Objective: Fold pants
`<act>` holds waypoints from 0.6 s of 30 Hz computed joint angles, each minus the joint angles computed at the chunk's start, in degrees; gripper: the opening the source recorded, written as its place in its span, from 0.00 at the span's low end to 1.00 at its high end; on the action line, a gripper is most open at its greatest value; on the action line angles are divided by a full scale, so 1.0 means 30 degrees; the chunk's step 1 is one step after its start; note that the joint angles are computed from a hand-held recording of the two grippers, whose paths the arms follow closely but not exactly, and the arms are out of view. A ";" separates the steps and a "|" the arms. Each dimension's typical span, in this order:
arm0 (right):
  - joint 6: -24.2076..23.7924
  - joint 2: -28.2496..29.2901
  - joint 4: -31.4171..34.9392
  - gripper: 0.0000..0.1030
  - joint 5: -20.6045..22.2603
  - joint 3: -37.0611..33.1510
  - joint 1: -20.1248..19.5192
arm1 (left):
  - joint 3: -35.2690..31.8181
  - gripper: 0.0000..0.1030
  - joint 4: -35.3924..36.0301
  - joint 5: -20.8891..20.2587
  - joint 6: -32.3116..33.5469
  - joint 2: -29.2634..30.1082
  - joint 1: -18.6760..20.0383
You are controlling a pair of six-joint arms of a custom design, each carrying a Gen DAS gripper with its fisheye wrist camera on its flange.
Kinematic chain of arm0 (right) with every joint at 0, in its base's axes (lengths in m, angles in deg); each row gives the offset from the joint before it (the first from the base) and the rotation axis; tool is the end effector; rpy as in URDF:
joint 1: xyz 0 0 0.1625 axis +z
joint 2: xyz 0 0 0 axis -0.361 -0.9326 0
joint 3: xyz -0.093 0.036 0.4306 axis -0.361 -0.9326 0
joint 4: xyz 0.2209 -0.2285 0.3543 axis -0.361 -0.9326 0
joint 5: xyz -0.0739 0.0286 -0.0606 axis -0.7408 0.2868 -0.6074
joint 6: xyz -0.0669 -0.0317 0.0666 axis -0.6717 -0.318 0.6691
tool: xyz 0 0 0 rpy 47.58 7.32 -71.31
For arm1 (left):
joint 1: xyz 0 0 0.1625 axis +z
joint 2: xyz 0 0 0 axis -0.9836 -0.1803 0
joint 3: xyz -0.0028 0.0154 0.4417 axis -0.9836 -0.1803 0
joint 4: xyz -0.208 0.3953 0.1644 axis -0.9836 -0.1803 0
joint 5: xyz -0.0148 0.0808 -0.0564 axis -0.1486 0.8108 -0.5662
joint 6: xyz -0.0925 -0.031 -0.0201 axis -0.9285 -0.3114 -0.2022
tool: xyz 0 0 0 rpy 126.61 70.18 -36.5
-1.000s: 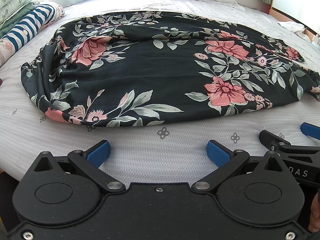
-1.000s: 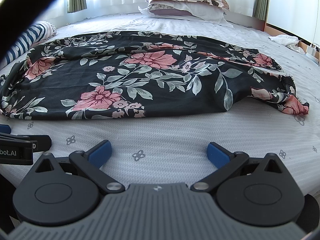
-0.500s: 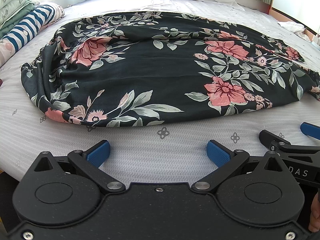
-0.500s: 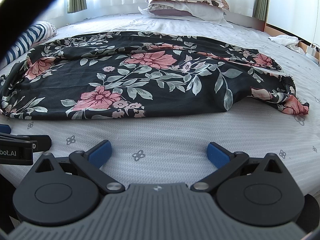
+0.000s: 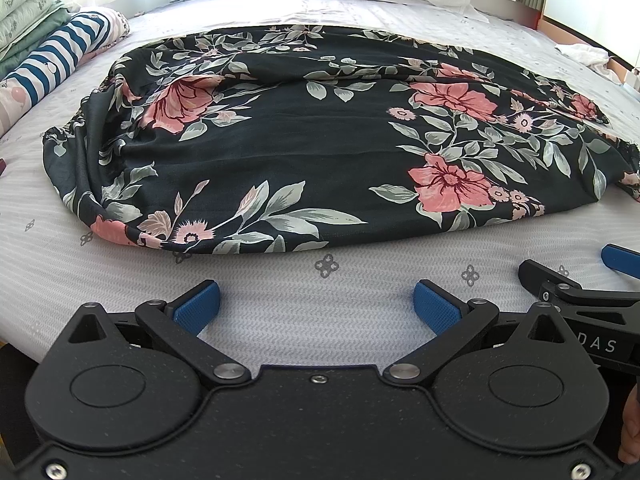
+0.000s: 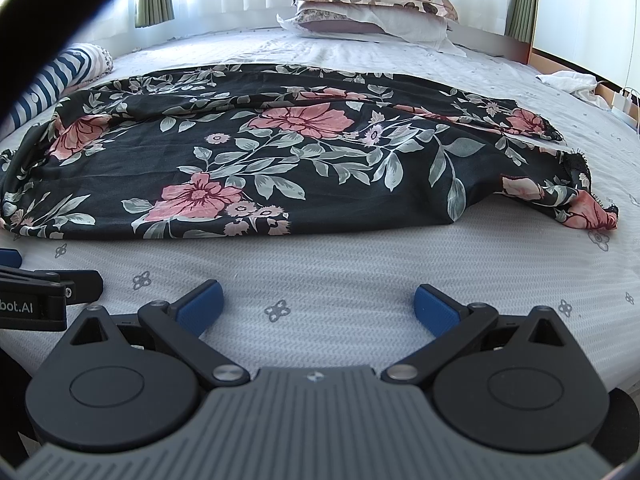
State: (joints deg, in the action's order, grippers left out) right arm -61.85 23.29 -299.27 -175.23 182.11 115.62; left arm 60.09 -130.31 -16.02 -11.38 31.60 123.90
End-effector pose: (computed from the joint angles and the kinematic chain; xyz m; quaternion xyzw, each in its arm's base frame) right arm 0.1253 -0.4907 0.1093 0.1928 -0.8409 0.3827 0.3306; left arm -0.2044 -0.5058 0.0568 0.0964 0.8613 -0.3321 0.3724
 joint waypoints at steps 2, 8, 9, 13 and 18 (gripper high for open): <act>-0.0034 -0.0079 -0.0041 1.00 0.0265 0.0070 -0.0105 | -0.0016 1.00 -0.0130 0.0166 0.0111 0.0103 -0.0042; -0.0366 -0.0740 0.0331 1.00 0.1370 0.0447 -0.0546 | 0.0347 1.00 -0.0022 0.0289 0.0041 -0.0301 -0.0441; -0.0242 -0.0991 0.0497 1.00 0.1406 0.0504 -0.0570 | 0.0313 1.00 0.0553 -0.0028 -0.0203 -0.0681 -0.0411; 0.0678 -0.1527 -0.1095 1.00 0.1513 0.0570 -0.1188 | 0.0871 1.00 -0.0905 0.0927 -0.0111 -0.1492 -0.0550; 0.4262 -0.3210 -0.1530 0.95 0.1036 0.0165 -0.2633 | 0.1185 1.00 -0.4054 0.3897 0.0829 -0.1992 -0.0200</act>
State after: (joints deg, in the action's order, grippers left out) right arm -49.07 13.66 -303.86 -172.12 182.61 107.72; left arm 63.65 -142.47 -4.33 -8.89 25.62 123.30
